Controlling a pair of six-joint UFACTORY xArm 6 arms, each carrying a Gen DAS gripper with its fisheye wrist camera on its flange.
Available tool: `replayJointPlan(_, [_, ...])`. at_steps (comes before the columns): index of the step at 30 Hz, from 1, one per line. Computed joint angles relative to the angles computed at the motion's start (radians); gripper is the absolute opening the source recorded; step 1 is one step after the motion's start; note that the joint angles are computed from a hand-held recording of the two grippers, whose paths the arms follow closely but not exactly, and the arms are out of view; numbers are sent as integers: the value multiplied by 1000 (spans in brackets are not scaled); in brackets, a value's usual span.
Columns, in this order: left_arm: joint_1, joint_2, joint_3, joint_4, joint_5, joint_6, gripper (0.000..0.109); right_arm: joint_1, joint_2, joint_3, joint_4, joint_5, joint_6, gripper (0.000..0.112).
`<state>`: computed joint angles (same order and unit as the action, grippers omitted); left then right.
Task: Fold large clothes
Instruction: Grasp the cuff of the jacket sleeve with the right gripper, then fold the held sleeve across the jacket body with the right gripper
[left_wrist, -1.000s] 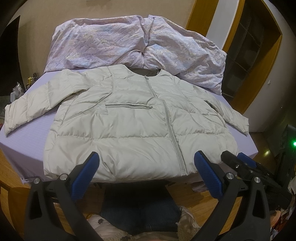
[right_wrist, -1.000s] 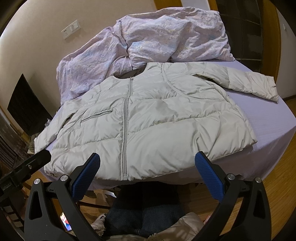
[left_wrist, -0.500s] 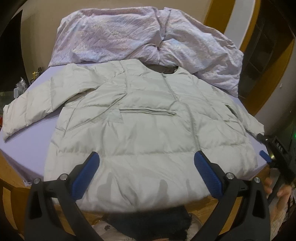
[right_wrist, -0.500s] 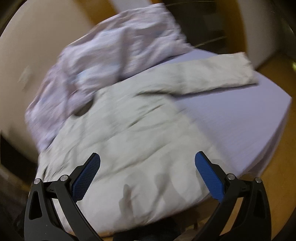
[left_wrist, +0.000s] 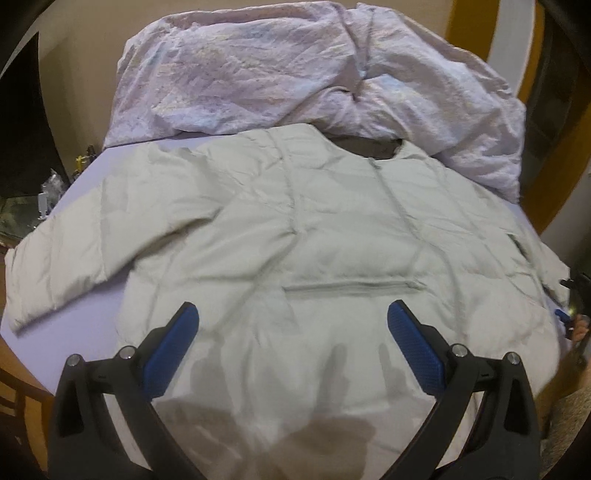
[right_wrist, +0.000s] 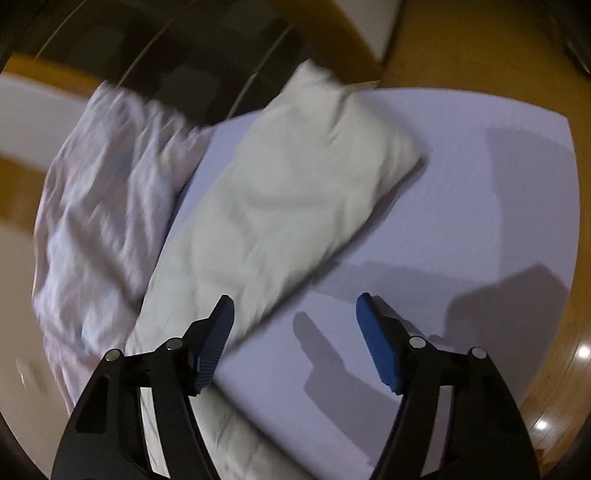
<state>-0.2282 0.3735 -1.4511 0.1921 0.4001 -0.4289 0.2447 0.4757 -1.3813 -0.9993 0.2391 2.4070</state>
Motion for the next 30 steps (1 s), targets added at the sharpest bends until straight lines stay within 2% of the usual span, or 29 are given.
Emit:
replayJointPlan(5, [20,62,-84,-10,41,10,101,-51,1,-2,-217,-4,289,63])
replayJointPlan(8, [28,87,-112,-65,49,51,101,-63,6,-11,-294,18,388,53])
replayJointPlan(10, [33,96,-121,-105,50,84,101,-69,6,-9,-310,28,403,37])
replayJointPlan(13, [41,104,-127,-118,51,97,101,-71,12,-8,-236,49,340,16])
replayJointPlan(15, [47,108,-132,-101,55,82,101,-76,11,-5,-253,47,346,13])
replayJointPlan(20, [72,97,-110,-38,17,9,101,-55,8,-57,-278,127,267,7])
replayJointPlan(22, [81,100,-115,-51,16,16,101,-42,7,-84,-272,157,207,6])
replayJointPlan(25, [88,105,-123,-69,13,26,101,-14,30,-170,-211,201,30,6])
replayJointPlan(30, [90,106,-129,-83,8,42,101,50,185,-475,-44,245,-353,5])
